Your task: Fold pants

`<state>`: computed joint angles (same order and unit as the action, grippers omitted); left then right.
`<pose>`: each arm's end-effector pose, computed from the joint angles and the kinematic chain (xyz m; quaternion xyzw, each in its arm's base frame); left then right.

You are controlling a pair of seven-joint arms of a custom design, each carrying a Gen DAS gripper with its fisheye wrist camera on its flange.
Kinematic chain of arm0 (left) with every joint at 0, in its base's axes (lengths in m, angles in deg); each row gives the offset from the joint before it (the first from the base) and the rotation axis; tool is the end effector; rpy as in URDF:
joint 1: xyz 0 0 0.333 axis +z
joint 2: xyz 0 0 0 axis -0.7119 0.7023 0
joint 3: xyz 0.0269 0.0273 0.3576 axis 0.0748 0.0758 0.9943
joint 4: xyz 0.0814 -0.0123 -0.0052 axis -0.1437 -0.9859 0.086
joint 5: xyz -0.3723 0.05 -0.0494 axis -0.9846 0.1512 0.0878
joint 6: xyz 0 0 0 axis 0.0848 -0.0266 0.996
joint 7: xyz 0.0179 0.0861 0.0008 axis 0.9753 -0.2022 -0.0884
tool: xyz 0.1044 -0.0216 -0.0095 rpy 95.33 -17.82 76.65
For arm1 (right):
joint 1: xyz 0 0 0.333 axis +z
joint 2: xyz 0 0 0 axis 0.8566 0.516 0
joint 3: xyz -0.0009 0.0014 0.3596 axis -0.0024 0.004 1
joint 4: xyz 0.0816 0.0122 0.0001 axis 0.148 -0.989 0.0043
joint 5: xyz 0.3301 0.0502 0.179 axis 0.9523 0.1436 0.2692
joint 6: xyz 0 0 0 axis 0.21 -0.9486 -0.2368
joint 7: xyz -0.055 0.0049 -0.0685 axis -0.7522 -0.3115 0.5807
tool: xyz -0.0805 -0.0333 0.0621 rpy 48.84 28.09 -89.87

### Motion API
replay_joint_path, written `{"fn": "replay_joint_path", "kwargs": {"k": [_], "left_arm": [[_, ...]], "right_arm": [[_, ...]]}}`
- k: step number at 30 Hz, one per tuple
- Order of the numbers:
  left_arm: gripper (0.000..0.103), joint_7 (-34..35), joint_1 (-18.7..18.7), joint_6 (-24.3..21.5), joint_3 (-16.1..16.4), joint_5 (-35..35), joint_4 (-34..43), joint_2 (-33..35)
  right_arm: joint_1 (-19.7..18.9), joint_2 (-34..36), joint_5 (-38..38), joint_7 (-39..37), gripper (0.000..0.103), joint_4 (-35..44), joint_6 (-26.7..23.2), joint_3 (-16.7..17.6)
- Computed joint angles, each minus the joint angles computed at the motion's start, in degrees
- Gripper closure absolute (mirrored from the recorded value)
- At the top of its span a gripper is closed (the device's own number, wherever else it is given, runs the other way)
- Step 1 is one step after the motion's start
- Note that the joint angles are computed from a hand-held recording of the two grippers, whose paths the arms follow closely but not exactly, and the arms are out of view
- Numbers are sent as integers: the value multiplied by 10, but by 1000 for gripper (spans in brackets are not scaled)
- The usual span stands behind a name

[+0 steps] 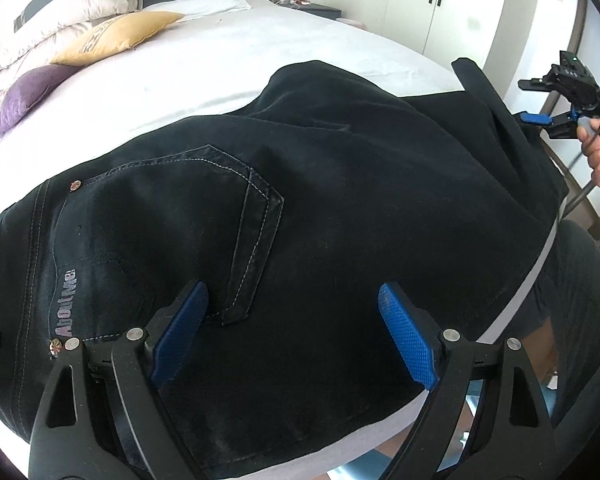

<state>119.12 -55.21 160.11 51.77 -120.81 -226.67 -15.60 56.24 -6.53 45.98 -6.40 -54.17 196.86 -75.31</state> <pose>0.4804 -0.0777 0.4770 -0.4908 0.8181 -0.2741 0.1212 0.5064 -0.1042 0.5045 -0.4557 0.7906 0.0273 0.4081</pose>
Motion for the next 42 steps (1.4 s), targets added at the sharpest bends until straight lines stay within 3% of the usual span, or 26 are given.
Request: {"fn": "replay_joint_path", "kwargs": {"k": [4, 8, 10, 14, 17, 18, 19, 21, 25, 31, 36, 42], "left_arm": [[16, -5, 1, 0, -1, 1, 2, 2], [15, -5, 0, 7, -1, -3, -3, 0], [15, -3, -1, 8, 1, -5, -4, -1], [15, -6, -1, 8, 0, -1, -3, 1], [15, -6, -2, 8, 0, -1, -3, 0], [15, -7, -2, 9, -1, -1, -3, 0], [15, -8, -2, 10, -1, -1, -3, 0], [15, -9, -3, 12, -1, -1, -3, 1], [15, -4, -4, 13, 1, -3, -4, 1], [15, -12, -3, 17, -1, 4, -5, 1], [15, -20, -5, 23, -2, 10, -7, 1], [12, -41, -9, 42, -7, 22, -12, 3]], "right_arm": [[-6, 34, -10, 19, 32, 30, 12, 0], [-35, 74, 47, 17, 32, 51, -98, -17], [-42, 81, 45, 17, 33, 51, -98, -9], [-52, 91, 113, -23, 35, 53, -108, 0], [-54, 98, 116, -32, 54, 57, -109, 5], [-54, 98, 116, -36, 69, 57, -109, 7], [-53, 96, 114, -45, 82, 55, -102, 9], [-51, 88, 120, -62, 87, 48, -94, 11], [-45, 68, 115, -71, 89, 30, -61, 10], [-21, 10, 119, -82, 91, 1, 34, 15], [-11, -80, 59, -43, 91, -68, 101, 4], [-41, -152, -109, 87, 92, -168, 156, 27]]}}
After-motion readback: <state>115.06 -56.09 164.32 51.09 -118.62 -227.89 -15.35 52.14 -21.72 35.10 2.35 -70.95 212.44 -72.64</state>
